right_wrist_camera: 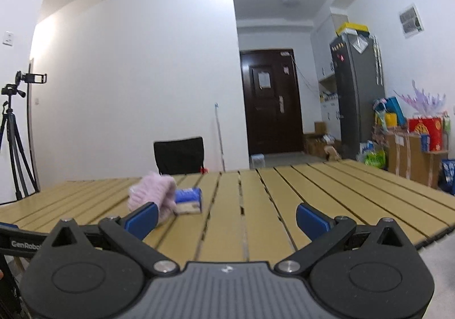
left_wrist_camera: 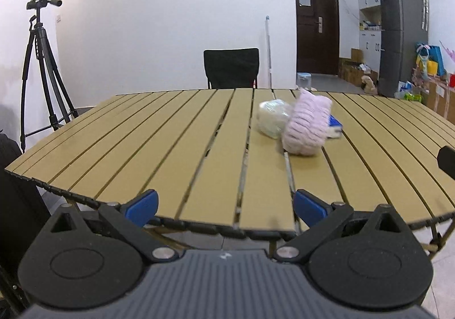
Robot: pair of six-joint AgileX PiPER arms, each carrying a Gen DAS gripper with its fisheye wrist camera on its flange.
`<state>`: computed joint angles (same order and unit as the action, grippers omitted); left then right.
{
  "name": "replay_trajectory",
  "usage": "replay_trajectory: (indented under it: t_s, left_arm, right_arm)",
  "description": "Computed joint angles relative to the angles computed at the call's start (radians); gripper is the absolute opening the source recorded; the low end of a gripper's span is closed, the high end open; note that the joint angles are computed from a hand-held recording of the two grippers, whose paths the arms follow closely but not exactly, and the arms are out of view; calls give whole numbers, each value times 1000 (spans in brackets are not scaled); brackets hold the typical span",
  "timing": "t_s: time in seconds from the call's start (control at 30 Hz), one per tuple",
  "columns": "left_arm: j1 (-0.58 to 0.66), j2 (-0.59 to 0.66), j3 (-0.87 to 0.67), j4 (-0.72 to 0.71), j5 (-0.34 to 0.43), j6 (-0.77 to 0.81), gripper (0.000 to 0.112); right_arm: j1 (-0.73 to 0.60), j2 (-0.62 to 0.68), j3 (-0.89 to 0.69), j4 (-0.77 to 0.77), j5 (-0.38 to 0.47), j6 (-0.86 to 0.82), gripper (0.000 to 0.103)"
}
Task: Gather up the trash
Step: 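Raise both tools back up toward the table items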
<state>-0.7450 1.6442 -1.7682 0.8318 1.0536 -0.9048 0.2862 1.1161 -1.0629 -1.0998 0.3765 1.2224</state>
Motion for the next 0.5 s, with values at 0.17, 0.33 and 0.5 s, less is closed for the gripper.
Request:
replay_trajectory:
  t_s: [0.17,0.33,0.5]
  left_arm:
    - [75,37,-51,-48,-30,51,103]
    - [161,75,-127,-128,-47,112,103]
    - [244,123,-219,-203,-32,156,103]
  right_arm:
    - [-3,117,-117,87,-20,-102,103]
    - [44,235,-222,89,-2,-90,103]
    - [88,365,-381,155,46,-130,103]
